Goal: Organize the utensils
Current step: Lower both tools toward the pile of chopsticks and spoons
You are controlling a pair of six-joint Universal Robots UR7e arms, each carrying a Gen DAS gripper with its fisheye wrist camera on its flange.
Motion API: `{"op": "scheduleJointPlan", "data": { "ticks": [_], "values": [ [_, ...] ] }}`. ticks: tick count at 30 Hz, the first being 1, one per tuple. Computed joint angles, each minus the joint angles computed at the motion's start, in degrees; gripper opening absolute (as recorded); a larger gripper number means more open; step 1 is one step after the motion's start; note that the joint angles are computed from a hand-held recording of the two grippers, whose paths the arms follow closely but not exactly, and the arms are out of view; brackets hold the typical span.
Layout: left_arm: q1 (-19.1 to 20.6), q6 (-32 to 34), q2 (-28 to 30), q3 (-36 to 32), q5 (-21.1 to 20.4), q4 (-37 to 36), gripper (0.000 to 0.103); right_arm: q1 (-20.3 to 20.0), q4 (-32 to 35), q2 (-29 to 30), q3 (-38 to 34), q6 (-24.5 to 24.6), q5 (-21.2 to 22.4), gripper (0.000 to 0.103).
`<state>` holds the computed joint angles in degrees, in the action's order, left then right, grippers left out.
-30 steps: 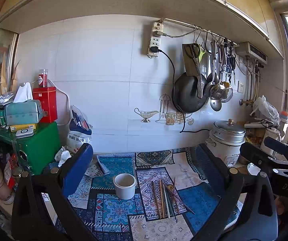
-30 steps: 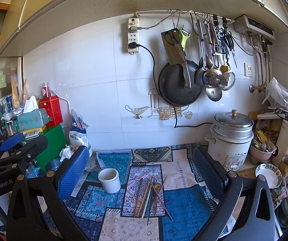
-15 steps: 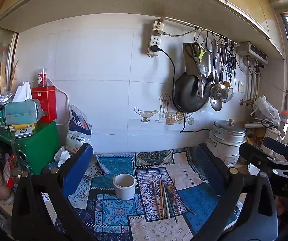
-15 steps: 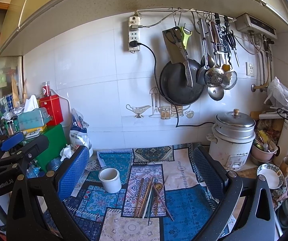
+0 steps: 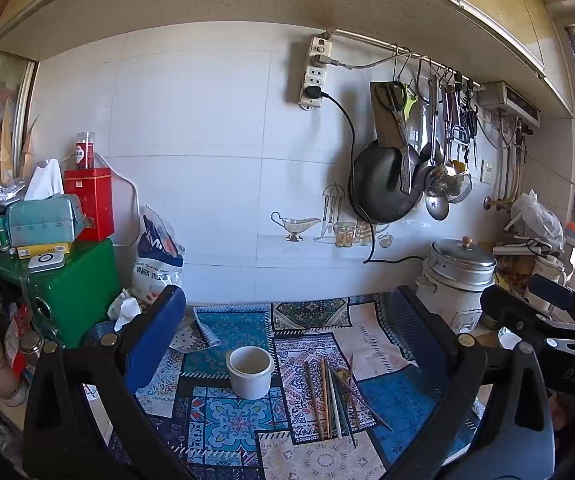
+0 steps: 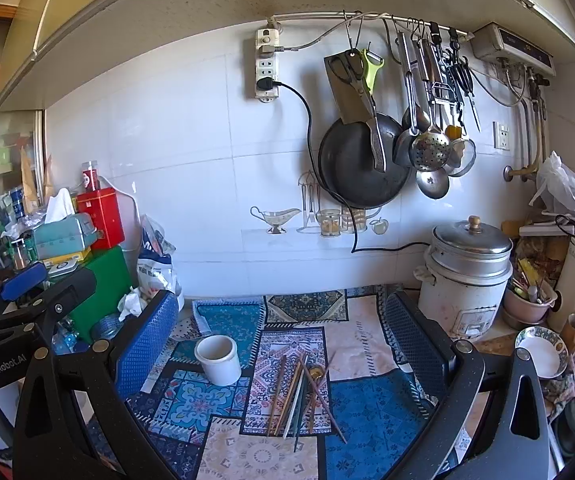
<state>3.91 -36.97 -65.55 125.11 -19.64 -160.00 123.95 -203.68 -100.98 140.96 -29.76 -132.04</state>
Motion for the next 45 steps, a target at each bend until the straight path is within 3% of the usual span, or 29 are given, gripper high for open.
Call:
{"op": "scheduleJointPlan", "data": {
  "ticks": [8, 14, 23, 35, 38, 40, 45],
  "values": [
    [3.55, 1.06, 2.49, -1.29, -3.04, -2.0, 0.103, -6.4, 2.25, -0.93, 0.19, 1.07, 3.08, 0.103],
    [8.3, 2.34, 6.5, -4.1, -7.73, -0.42, 0.102, -14.57, 6.96, -0.82, -0.45, 2.52, 5.94, 0.103],
    [15.43, 3.13, 15.0, -10.67, -14.65, 3.8, 0.103, -27.06, 12.47, 2.11, -2.91, 0.54, 8.27, 0.103],
    [24.17, -0.74, 24.77, -18.74, -20.32, 14.8, 0.102, -37.24, 29.8, 10.11, -9.96, -3.47, 11.31, 0.1],
    [25.95, -3.68, 26.06, -20.22, -22.17, 18.86, 0.102, -38.6, 34.5, 12.74, -12.33, -3.47, 12.0, 0.09],
    [26.99, -4.98, 26.94, -21.07, -23.1, 20.9, 0.102, -39.19, 37.51, 14.63, -14.12, -3.32, 12.23, 0.078],
    [29.6, -6.34, 28.68, -22.65, -26.35, 22.75, 0.085, -40.81, 45.21, 18.29, -18.54, -1.42, 13.57, 0.061]
  ]
}}
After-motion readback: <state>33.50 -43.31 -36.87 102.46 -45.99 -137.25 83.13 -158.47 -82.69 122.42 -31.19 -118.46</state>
